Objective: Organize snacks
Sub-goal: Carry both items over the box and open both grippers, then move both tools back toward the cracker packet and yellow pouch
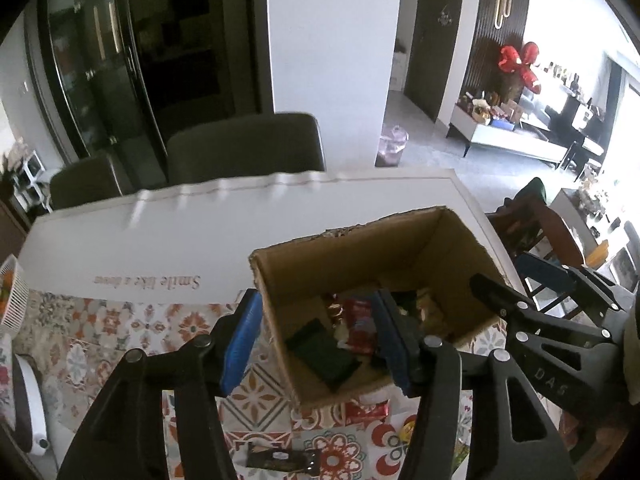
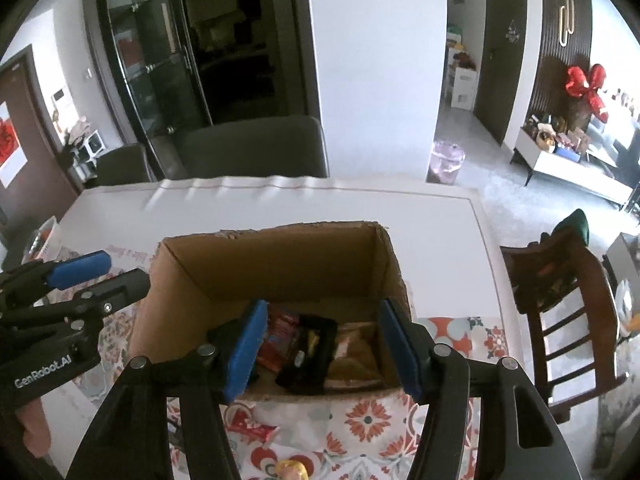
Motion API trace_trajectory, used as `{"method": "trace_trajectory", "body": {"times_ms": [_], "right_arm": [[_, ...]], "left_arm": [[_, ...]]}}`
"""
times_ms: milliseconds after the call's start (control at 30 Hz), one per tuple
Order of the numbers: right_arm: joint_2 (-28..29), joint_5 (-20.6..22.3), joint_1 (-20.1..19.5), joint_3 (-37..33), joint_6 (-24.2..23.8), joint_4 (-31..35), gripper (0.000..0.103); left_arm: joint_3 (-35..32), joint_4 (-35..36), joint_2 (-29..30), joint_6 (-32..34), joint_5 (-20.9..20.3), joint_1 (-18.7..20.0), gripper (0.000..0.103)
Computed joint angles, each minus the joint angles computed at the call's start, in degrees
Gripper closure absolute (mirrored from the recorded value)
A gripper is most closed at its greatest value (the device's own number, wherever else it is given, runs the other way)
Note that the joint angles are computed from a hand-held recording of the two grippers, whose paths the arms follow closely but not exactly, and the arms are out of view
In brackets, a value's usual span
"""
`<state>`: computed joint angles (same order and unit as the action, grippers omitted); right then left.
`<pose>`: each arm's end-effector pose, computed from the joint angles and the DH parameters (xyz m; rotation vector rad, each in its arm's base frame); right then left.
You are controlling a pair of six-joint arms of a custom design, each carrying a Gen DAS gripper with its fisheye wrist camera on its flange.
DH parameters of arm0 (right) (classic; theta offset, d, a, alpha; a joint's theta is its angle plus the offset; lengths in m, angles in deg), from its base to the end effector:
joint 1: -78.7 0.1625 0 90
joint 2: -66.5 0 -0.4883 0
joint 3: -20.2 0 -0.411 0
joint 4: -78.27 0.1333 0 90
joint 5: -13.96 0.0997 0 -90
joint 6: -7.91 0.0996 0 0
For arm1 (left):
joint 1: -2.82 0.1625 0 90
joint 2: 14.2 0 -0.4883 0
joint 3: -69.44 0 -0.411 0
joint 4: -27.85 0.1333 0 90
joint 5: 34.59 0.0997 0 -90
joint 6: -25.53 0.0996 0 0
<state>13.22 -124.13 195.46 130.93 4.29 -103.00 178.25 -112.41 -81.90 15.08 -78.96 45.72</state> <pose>0.3378 -0.5385 0.2077 0.2998 -2.2882 0.8857 -0.3036 -0.5613 0.2911 0.6877 2.3372 -0.6638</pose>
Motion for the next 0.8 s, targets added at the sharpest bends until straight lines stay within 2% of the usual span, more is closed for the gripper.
{"method": "trace_trajectory", "body": {"times_ms": [267,433,800], "right_arm": [[-1.1,-0.2,3.0,3.9,0.9,-5.2,0.043],[-0.3,-2.7,4.5,6.3,0.4,-7.5,0.043],[0.6,-2.5,3.8,11.7,5.9,-3.5,0.043]], "left_arm": [[6.5,-1.3,-6.6,-3.0,0.8,-2.9,0.047],[10.0,2.4,-10.0,-8.6,1.6,-3.5,0.047],[16.8,11.7,-14.5,-19.6,-1.4,-2.0,0.047]]}}
